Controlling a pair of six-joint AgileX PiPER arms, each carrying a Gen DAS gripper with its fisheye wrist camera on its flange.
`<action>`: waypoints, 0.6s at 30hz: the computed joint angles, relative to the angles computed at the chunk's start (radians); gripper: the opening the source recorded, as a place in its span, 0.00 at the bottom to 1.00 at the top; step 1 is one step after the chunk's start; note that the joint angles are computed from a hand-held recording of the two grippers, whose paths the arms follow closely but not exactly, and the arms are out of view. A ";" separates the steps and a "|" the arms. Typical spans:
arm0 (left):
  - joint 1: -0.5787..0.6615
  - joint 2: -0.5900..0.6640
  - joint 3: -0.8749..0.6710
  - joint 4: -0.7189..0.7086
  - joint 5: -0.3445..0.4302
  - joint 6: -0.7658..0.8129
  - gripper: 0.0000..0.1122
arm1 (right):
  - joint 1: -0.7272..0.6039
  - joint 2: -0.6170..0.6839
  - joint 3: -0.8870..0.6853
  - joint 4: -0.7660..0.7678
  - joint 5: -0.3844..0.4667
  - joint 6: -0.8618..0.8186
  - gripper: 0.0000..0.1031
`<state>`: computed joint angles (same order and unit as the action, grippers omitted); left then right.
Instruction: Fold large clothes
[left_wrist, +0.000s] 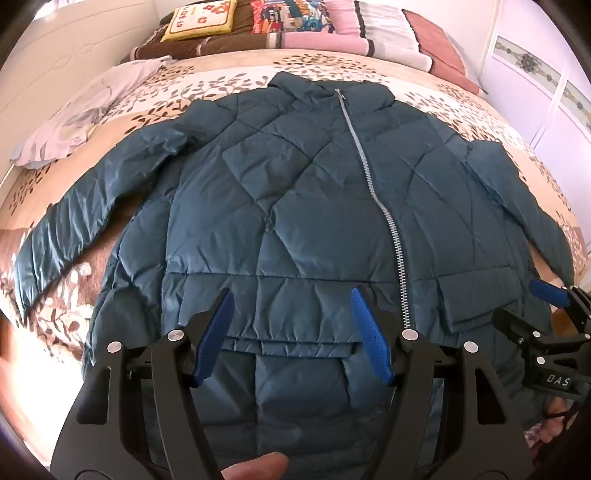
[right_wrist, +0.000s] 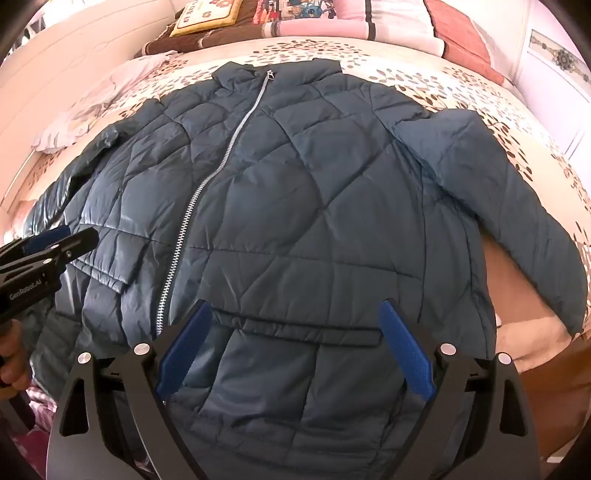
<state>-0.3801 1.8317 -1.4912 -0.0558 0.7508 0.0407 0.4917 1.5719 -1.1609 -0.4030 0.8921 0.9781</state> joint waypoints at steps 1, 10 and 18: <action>0.000 0.000 0.000 0.000 0.000 0.000 0.58 | -0.001 0.000 0.000 0.002 0.000 -0.001 0.86; 0.000 0.000 -0.001 0.000 0.002 -0.001 0.58 | 0.011 -0.001 -0.001 -0.008 0.005 0.012 0.86; 0.003 0.000 -0.002 0.002 0.006 0.000 0.58 | 0.000 0.000 0.003 0.003 -0.005 0.004 0.86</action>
<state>-0.3769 1.8313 -1.4935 -0.0537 0.7571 0.0404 0.4914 1.5723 -1.1581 -0.3996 0.8871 0.9822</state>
